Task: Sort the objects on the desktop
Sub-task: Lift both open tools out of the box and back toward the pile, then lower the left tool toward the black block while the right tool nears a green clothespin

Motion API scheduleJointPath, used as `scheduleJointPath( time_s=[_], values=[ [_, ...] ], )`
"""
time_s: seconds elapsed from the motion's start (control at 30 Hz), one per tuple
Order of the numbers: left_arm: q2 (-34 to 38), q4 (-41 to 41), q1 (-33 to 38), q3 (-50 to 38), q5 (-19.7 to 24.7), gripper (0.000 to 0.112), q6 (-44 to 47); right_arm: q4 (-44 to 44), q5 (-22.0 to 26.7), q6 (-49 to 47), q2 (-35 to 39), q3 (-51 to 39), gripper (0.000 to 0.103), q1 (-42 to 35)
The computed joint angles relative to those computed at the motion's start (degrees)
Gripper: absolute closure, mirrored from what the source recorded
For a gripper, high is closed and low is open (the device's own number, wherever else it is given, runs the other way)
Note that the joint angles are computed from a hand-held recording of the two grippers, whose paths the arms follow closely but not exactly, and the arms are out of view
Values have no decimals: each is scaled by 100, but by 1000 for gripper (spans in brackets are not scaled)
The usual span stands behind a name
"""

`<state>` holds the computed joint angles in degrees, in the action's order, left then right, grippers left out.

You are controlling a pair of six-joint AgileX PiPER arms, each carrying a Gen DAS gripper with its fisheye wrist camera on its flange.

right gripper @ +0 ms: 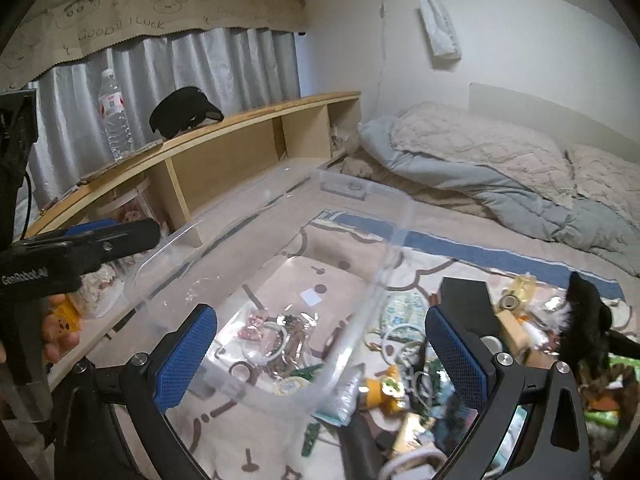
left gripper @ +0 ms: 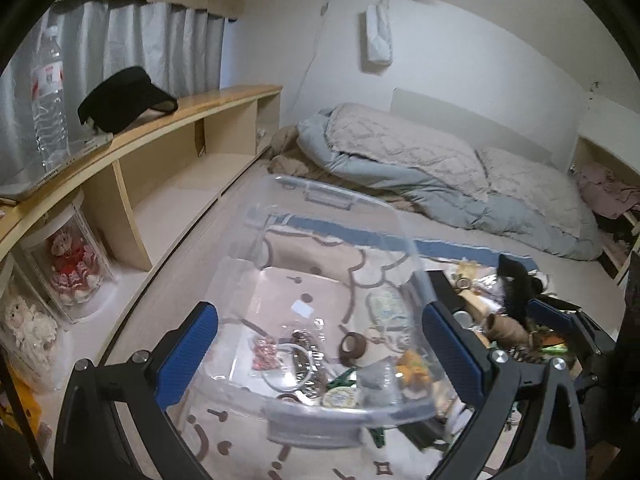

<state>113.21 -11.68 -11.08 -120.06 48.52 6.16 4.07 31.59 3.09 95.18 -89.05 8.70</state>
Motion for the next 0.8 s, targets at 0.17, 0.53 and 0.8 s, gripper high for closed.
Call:
scheduleJointPath(
  time_s=[0.17, 0.53, 0.8],
  values=[
    [-716, -299, -148, 933, -403, 10, 91, 128, -315, -269, -934, 891, 0, -235],
    [-2318, -256, -832, 2999, -1793, 10, 181, 1231, -809, -1568, -2811, 2551, 0, -992],
    [-3004, 708, -1519, 3999, -2452, 10, -492, 2650, -735, -3059, -3746, 3324, 0, -1699]
  ],
)
